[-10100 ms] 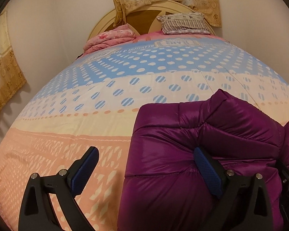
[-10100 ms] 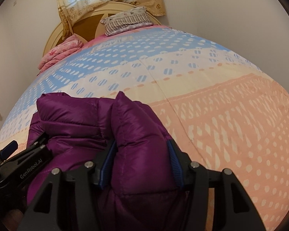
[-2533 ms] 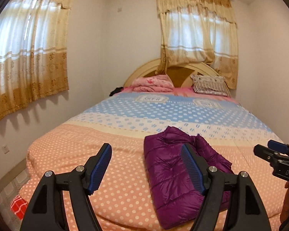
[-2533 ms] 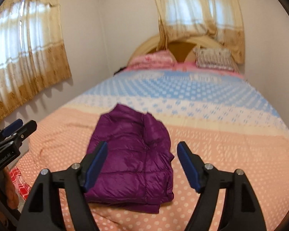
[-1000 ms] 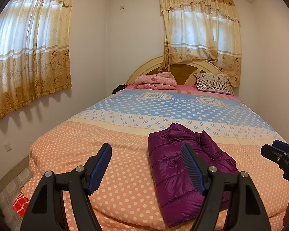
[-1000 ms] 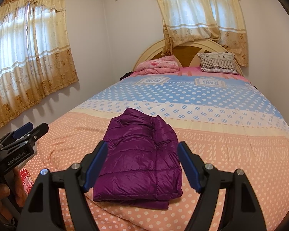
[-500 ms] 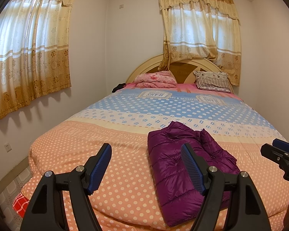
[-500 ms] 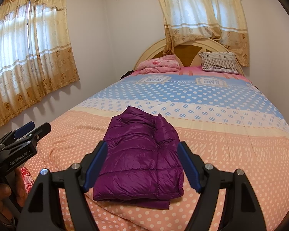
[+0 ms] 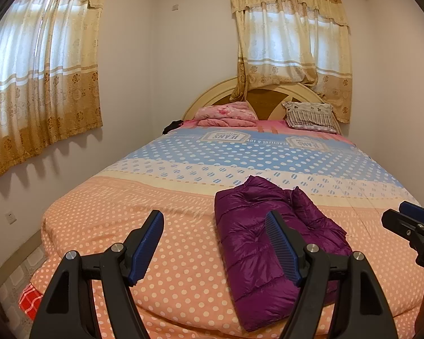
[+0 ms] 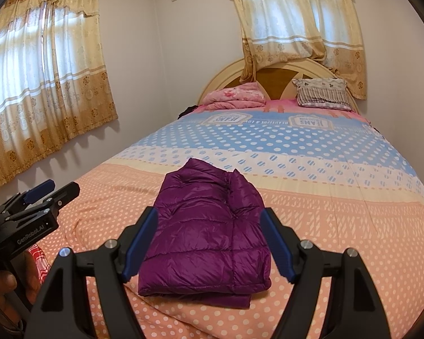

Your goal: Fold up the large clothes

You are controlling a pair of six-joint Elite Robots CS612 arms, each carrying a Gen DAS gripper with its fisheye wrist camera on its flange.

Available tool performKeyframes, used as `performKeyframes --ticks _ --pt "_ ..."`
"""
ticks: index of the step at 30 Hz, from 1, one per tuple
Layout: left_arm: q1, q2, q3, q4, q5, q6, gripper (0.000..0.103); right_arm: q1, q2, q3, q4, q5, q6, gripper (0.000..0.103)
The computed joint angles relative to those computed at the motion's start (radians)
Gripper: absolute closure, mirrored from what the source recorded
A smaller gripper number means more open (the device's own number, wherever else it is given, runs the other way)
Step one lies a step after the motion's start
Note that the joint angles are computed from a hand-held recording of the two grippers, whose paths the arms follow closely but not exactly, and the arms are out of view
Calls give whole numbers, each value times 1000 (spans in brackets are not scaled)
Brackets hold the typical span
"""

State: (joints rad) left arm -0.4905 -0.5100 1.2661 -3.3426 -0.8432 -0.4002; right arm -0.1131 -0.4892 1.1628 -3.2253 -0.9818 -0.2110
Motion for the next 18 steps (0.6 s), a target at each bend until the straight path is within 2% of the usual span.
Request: performKeyframes --ticks 9,18 --pt "1 1 -5 34 -2 -6 28 -1 -1 1 5 6 0 25" --pt "-6 12 -18 30 29 31 28 -5 -1 6 8 13 -2 25"
